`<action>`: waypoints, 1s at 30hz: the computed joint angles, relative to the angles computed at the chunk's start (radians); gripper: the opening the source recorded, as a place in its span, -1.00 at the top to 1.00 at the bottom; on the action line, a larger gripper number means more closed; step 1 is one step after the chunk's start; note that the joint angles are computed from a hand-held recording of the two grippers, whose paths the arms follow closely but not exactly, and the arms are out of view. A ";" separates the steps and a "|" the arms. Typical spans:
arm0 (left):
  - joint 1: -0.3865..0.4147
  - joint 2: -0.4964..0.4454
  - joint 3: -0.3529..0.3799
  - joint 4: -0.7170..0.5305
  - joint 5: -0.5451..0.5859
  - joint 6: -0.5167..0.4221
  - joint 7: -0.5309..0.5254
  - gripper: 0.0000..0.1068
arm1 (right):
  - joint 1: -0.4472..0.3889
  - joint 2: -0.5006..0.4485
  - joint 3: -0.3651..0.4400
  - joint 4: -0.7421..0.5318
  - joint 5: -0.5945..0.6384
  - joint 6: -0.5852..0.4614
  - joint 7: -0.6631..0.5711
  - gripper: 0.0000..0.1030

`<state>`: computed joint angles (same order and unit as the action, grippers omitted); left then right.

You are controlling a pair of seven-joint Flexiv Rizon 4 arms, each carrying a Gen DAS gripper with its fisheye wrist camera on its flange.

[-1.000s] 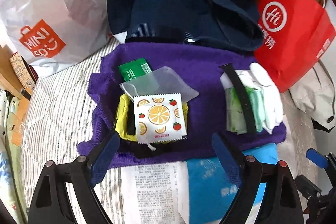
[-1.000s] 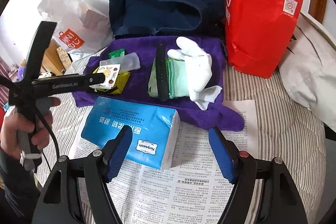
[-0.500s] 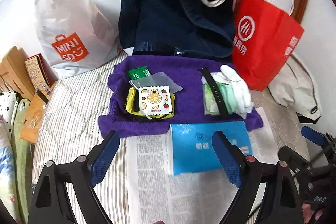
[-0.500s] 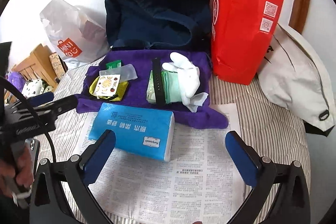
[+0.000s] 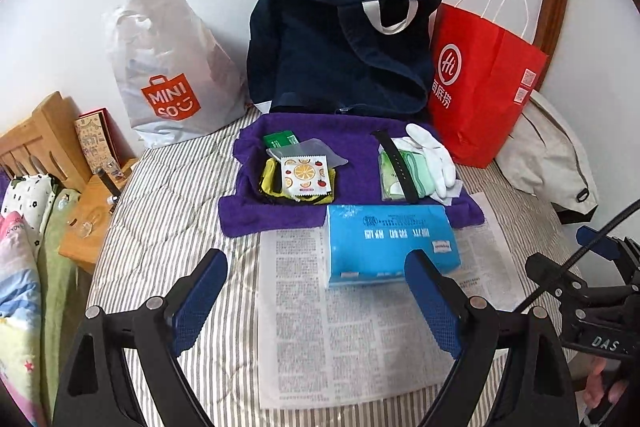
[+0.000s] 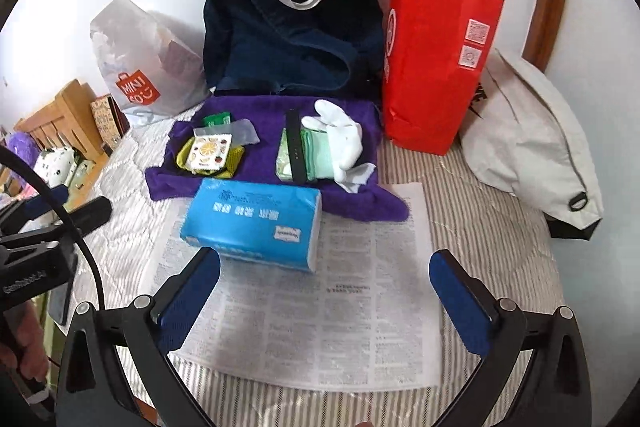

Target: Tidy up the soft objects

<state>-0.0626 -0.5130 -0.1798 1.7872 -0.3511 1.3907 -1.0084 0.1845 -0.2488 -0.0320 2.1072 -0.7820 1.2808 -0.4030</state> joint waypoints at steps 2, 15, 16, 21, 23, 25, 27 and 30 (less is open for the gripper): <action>0.015 0.014 -0.013 0.026 -0.012 0.012 0.007 -0.73 | -0.001 0.009 0.007 0.009 0.009 -0.011 -0.006 -1.00; 0.058 0.070 -0.067 0.128 -0.072 0.054 0.083 -0.74 | -0.016 0.068 0.037 0.055 -0.046 -0.045 0.036 -1.00; 0.061 0.073 -0.070 0.130 -0.078 0.051 0.087 -0.77 | -0.017 0.069 0.039 0.056 -0.046 -0.044 0.035 -1.00; 0.052 0.083 -0.061 0.140 -0.081 0.070 0.083 -0.87 | -0.020 0.075 0.047 0.062 -0.052 -0.048 0.040 -1.00; 0.052 0.087 -0.059 0.141 -0.082 0.065 0.080 -0.89 | -0.021 0.075 0.048 0.061 -0.054 -0.049 0.043 -1.00; 0.044 0.089 -0.048 0.141 -0.078 0.069 0.071 -0.92 | -0.022 0.074 0.050 0.062 -0.052 -0.046 0.043 -1.00; 0.033 0.089 -0.032 0.137 -0.068 0.067 0.057 -0.92 | -0.019 0.079 0.051 0.067 -0.056 -0.048 0.053 -1.00; 0.039 0.091 -0.036 0.139 -0.067 0.066 0.056 -0.92 | -0.022 0.086 0.054 0.072 -0.053 -0.044 0.057 -1.00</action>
